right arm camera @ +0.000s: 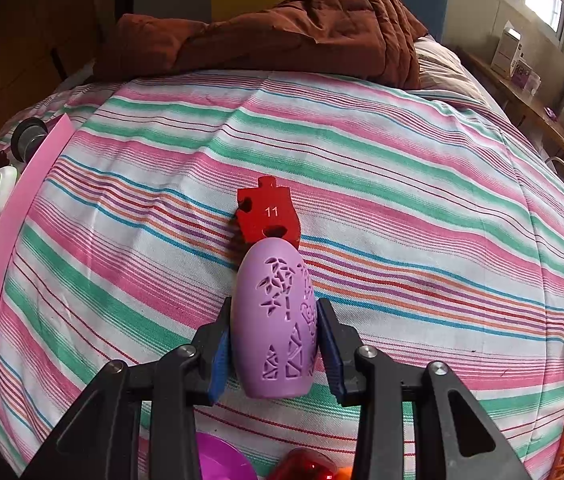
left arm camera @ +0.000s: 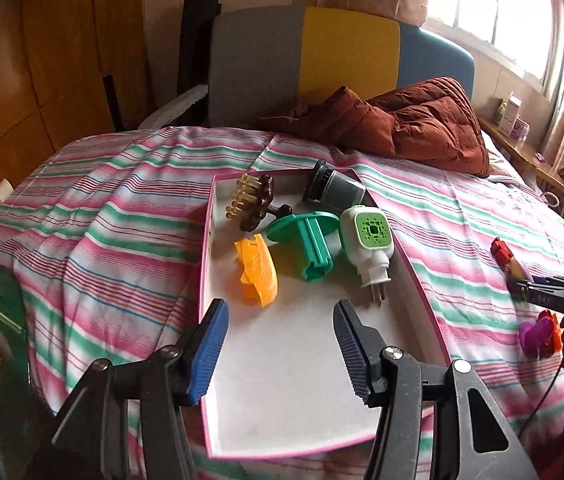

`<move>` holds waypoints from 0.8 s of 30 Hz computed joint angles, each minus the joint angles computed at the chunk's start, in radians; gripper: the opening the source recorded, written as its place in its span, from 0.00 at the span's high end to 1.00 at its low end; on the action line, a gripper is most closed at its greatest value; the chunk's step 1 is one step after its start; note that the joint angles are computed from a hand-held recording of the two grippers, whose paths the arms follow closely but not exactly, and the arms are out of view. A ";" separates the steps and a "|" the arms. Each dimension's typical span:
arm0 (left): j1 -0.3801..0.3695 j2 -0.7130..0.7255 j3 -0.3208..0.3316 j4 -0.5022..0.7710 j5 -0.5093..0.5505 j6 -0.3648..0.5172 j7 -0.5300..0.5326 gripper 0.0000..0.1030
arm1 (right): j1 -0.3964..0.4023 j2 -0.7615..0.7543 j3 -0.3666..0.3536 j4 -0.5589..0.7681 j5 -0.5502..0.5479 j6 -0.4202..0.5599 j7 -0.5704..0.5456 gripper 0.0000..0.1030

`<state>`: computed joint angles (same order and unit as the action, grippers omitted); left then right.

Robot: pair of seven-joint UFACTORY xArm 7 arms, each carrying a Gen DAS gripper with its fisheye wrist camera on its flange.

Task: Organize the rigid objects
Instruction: 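Carry the lilac egg into the tray and open the right gripper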

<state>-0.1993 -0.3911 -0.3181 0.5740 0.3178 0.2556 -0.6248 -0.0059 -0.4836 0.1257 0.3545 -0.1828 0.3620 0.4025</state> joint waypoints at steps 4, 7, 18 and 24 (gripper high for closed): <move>-0.013 -0.051 0.003 -0.038 -0.010 0.011 -0.001 0.46 | -0.007 0.001 0.008 -0.003 -0.011 -0.006 0.008 0.63; -0.020 -0.077 0.013 -0.059 -0.027 0.018 0.010 0.46 | -0.012 0.002 0.013 -0.006 -0.023 -0.013 0.011 0.63; -0.009 -0.170 0.056 -0.152 -0.093 0.005 0.065 0.46 | -0.026 0.030 0.066 0.075 -0.070 0.137 0.137 0.64; 0.026 -0.217 0.083 -0.201 -0.126 0.004 0.080 0.46 | 0.048 0.016 0.037 0.093 -0.025 0.183 0.188 0.64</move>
